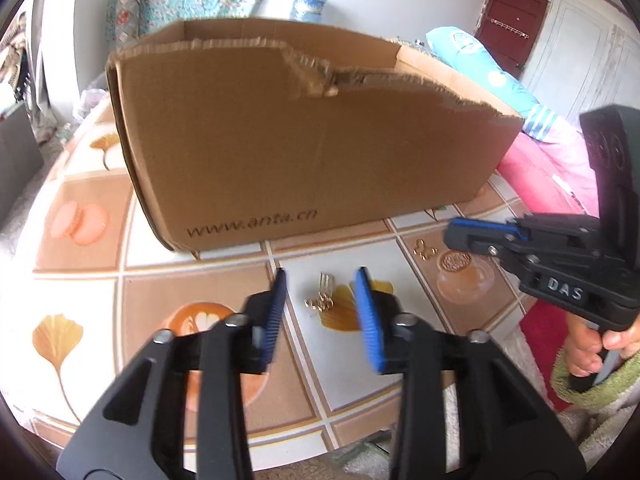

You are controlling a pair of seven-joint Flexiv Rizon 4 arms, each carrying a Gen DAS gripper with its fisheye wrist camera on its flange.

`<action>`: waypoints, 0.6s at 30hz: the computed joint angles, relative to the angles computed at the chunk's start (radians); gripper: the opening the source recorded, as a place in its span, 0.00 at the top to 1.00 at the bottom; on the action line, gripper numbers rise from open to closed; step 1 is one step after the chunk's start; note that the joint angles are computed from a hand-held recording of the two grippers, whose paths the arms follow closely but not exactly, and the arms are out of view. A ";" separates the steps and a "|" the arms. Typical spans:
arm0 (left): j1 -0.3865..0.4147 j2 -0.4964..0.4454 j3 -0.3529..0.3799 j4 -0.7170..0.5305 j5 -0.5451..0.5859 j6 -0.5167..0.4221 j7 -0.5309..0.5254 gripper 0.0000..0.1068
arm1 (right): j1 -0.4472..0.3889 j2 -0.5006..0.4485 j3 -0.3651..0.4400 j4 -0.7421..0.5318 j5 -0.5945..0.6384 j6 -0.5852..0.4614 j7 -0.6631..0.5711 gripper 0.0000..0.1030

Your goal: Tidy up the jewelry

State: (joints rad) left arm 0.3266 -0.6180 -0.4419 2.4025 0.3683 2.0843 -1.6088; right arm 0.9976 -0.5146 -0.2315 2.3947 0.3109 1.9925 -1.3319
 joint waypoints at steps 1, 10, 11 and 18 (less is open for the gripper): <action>-0.013 0.007 0.010 0.001 -0.003 0.009 0.003 0.67 | -0.011 0.004 0.014 0.011 -0.002 0.013 -0.001 0.95; -0.053 0.024 -0.045 -0.048 0.016 -0.070 0.065 0.67 | -0.190 -0.031 0.201 0.053 -0.025 0.135 0.003 0.95; -0.060 0.021 -0.055 -0.059 0.007 -0.091 0.079 0.67 | -0.211 -0.039 0.218 0.053 -0.030 0.149 0.008 0.95; -0.220 0.026 0.018 -0.126 -0.123 -0.191 0.188 0.68 | -0.407 -0.107 0.361 0.078 -0.133 0.295 0.077 0.95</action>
State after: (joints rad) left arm 0.1066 -0.5920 -0.4240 2.2765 0.2451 1.8928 -1.4210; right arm 0.5903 -0.6212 0.1298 2.4728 0.1782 2.2880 -1.2546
